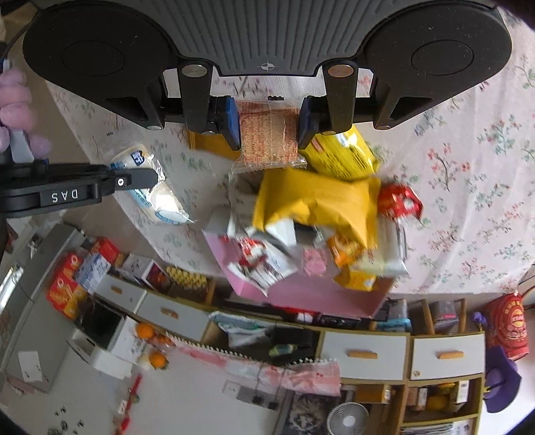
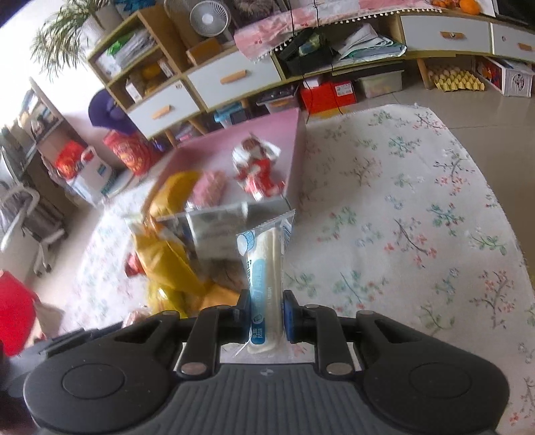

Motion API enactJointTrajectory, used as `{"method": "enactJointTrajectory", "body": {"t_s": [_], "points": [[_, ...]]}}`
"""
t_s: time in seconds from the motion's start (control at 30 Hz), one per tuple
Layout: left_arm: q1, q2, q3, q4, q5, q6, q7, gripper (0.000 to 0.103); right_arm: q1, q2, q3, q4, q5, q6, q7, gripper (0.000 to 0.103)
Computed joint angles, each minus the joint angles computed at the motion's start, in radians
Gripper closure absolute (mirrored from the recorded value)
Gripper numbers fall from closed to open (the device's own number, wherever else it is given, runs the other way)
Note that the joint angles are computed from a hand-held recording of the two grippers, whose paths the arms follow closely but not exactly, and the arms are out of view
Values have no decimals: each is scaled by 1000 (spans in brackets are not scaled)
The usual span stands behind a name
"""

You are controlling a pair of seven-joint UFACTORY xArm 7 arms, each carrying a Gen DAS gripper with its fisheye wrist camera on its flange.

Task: Organize snacks
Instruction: 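Carry the wafer bar and milk-candy bag over the pink box with both grippers, then lower the wafer bar into the box with the left gripper while the right drops the milk-candy bag in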

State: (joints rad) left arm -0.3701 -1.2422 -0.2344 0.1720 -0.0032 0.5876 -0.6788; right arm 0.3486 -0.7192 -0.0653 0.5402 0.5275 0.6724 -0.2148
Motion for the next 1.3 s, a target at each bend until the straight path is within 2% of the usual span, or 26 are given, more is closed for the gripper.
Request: {"method": "enactJointTrajectory", "body": {"t_s": [0.2, 0.5, 0.73, 0.87, 0.97, 1.1, 1.3], "points": [[83, 81, 14, 58, 29, -49, 13, 71, 28, 89, -17, 61, 72, -29, 10, 100], [189, 331, 41, 187, 46, -145, 41, 71, 63, 213, -31, 134, 245, -98, -24, 100], [264, 543, 50, 328, 77, -126, 61, 71, 80, 355, -15, 234, 438, -116, -107, 100], [265, 665, 87, 411, 75, -111, 101, 71, 50, 423, 28, 276, 475, -127, -153, 100], [288, 748, 88, 459, 85, -100, 93, 71, 27, 481, 53, 317, 507, -128, -176, 100], [332, 829, 55, 507, 179, -69, 63, 71, 0, 528, 81, 345, 567, -119, -255, 100], [350, 914, 36, 566, 320, -74, 24, 71, -20, 569, 126, 356, 595, -189, -325, 100]]}}
